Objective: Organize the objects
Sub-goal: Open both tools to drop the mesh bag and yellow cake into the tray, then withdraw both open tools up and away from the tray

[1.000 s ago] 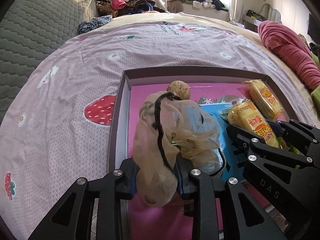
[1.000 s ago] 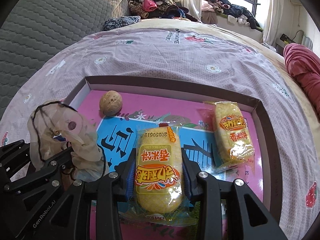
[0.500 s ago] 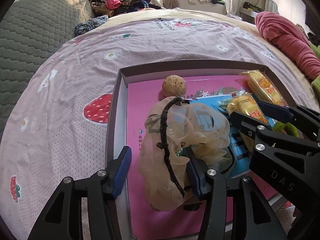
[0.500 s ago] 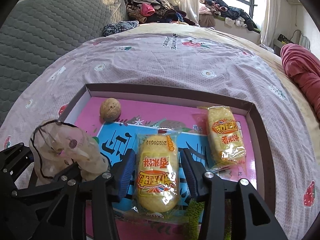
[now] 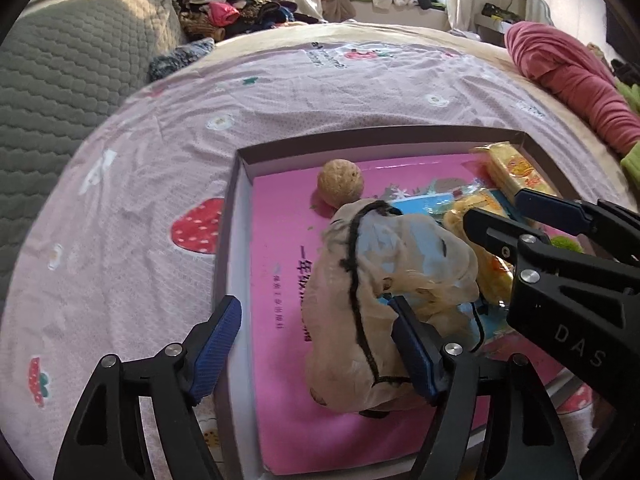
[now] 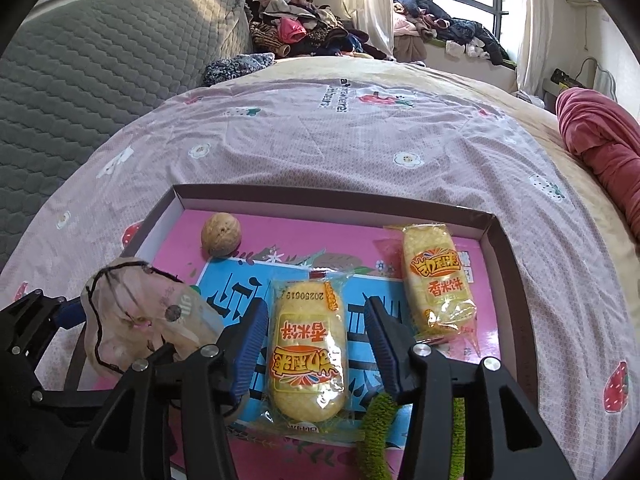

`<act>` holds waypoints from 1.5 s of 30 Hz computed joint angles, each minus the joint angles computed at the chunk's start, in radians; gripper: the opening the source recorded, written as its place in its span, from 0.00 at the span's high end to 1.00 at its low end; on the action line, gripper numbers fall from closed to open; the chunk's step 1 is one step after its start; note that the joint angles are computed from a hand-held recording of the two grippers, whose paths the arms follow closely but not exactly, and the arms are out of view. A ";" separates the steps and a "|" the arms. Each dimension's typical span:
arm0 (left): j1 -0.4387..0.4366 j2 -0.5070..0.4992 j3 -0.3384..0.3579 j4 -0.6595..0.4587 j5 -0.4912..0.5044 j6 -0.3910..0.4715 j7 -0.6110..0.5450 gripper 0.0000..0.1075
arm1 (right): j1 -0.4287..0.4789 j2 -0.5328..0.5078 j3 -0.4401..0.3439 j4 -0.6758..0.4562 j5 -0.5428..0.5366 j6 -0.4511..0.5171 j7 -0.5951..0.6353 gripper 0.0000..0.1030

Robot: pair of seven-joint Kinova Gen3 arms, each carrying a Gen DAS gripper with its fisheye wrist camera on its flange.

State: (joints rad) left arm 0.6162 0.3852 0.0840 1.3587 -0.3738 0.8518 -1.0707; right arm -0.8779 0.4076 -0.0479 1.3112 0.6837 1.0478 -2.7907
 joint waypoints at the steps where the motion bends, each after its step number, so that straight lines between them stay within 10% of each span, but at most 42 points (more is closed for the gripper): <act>1: -0.004 -0.002 0.000 -0.001 0.018 -0.001 -0.014 0.29 | 0.000 -0.002 0.000 0.001 0.001 -0.001 -0.001 0.51; 33: -0.008 -0.065 0.021 0.009 0.002 0.017 0.007 0.27 | -0.003 -0.047 -0.018 0.039 0.062 -0.006 -0.057 0.49; 45: 0.020 -0.096 0.019 0.020 -0.087 0.027 0.084 0.27 | -0.050 -0.073 -0.028 0.030 0.140 0.075 -0.110 0.30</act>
State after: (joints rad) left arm 0.6364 0.2889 0.1029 1.3790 -0.4605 0.8788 -0.9871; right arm -0.9282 0.3347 -0.0759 1.3411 0.8236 1.1226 -2.9006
